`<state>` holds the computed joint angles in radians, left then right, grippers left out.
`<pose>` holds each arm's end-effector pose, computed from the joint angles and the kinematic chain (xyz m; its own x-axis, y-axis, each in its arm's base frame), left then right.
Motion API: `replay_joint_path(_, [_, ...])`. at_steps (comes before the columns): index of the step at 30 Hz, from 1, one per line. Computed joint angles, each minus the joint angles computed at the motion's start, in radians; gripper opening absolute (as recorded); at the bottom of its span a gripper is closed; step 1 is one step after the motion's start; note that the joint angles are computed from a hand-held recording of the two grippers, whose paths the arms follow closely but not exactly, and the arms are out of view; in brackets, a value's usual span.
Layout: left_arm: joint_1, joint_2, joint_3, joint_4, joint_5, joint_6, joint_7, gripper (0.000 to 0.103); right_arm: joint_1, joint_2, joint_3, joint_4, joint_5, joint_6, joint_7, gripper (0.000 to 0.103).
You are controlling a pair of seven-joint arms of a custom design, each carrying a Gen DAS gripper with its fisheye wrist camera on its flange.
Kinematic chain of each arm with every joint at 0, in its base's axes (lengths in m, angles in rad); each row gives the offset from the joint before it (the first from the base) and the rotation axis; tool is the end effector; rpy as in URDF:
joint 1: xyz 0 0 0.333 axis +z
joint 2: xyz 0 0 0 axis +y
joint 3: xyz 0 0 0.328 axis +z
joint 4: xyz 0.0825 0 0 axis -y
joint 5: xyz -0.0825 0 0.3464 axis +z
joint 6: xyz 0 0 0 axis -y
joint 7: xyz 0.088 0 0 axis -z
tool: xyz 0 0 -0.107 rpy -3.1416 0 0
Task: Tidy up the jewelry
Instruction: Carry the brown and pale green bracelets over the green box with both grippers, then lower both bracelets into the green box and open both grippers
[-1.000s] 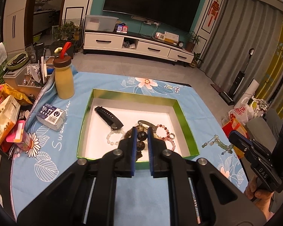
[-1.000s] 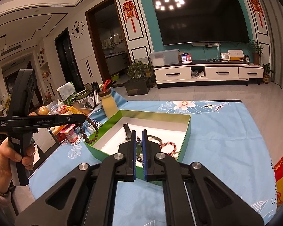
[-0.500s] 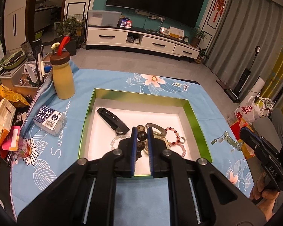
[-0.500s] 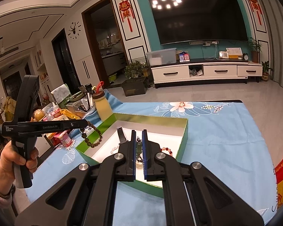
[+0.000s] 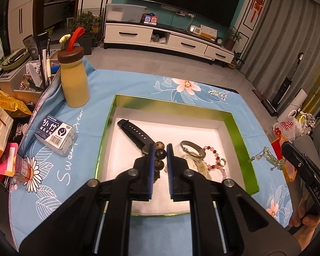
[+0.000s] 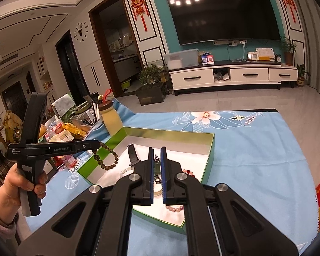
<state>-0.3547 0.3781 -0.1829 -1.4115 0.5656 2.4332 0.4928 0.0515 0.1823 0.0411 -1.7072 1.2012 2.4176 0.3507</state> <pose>0.6038 -0.3284 0.5836 0.1689 -0.9576 0.2335 -0.7012 -0.2833 -0.6543 0.6234 0.0604 0.5655 0.6391 -0.7226 -0.2635 -0.5088 -0.1402 -0.8494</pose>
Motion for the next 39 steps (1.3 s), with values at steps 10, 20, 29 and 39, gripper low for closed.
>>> replay_joint_path(10, [0.016,0.051,0.006,0.045,-0.029,-0.033,0.036,0.010,0.007,0.090,0.012,0.102,-0.094,-0.010,0.110,0.005])
replay_joint_path(20, [0.018,0.089,0.018,0.095,-0.039,-0.067,0.061,0.010,-0.003,0.211,0.034,0.258,-0.218,-0.051,0.294,0.005])
replay_joint_path(29, [0.011,0.128,0.025,0.154,-0.043,-0.107,0.094,0.010,-0.009,0.293,0.055,0.363,-0.314,-0.074,0.397,0.005])
replay_joint_path(39, [0.003,0.161,0.031,0.205,-0.054,-0.145,0.117,0.010,-0.010,0.322,0.061,0.393,-0.364,-0.081,0.442,0.005])
